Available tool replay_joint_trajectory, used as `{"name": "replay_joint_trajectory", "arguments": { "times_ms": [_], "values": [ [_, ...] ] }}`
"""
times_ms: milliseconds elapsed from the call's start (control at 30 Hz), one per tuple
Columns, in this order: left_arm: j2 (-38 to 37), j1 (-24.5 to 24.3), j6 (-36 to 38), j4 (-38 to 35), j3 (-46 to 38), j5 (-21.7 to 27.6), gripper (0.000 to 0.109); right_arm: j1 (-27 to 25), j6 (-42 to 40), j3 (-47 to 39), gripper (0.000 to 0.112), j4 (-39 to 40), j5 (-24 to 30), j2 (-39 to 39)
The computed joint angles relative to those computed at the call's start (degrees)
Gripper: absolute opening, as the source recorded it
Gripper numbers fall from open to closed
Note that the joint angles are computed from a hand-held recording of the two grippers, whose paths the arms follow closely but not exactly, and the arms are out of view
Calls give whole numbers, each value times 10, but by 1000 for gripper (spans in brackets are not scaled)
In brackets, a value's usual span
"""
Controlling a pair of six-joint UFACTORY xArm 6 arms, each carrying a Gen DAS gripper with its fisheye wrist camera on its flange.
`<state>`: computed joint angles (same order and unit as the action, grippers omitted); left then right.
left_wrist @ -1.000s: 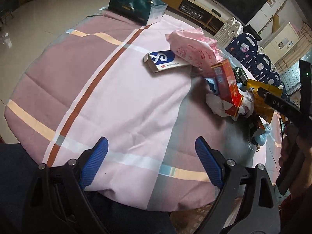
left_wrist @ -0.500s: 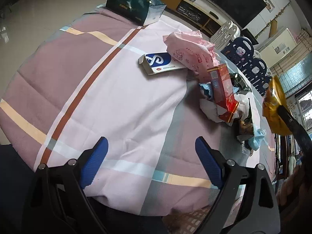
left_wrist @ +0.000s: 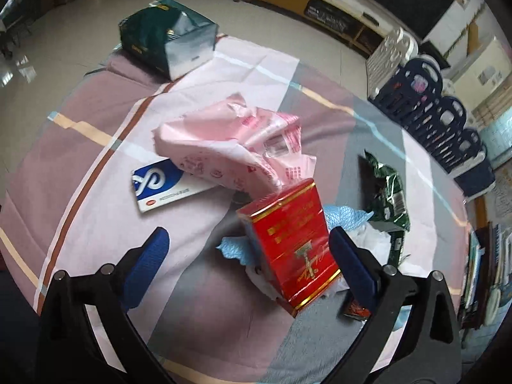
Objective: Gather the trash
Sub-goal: 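Lift the chip bag with the right tool while the left tool grasps the red box, then drop the chip bag into the wastebasket with the right tool while the left tool drops the red box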
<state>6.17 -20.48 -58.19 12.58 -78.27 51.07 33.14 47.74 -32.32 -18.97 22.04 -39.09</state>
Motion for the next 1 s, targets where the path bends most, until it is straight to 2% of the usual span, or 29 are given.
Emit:
{"name": "replay_joint_trajectory", "arguments": {
  "times_ms": [67, 133, 200, 267, 300, 367, 433, 500, 800, 867, 900, 1000],
  "values": [
    [43, -6, 29, -8, -47, 41, 99, 1, 18, 33, 24, 21, 0, -31],
    [64, -11, 48, -11, -58, 39, 99, 5, 28, 49, 24, 24, 8, -51],
    [56, -14, 82, -11, -37, 21, 86, 11, 32, 52, 24, 16, 23, -63],
    [17, -9, 100, -35, 27, -42, 59, 12, 35, 48, 24, 3, 34, -66],
    [2, -7, 109, -45, 46, -55, 50, 11, 34, 47, 24, 3, 36, -67],
    [-34, -4, 110, -38, 84, -62, 43, 9, 41, 44, 24, 0, 31, -60],
    [-76, 3, 106, -39, 130, -90, 41, 7, 37, 44, 24, 8, 27, -59],
    [-117, 8, 104, -34, 170, -110, 32, 13, 41, 44, 24, 3, 31, -61],
    [-249, 54, 139, -117, 323, -224, 30, 41, 67, 23, 24, -19, 41, -44],
    [-278, 56, 112, -85, 350, -241, 30, 42, 66, 19, 24, -21, 47, -41],
    [-291, 56, 82, -46, 357, -235, 30, 44, 70, 17, 24, -24, 51, -41],
    [-322, 32, -26, 109, 354, -173, 30, 49, 79, 8, 24, -38, 69, -41]
  ]
}}
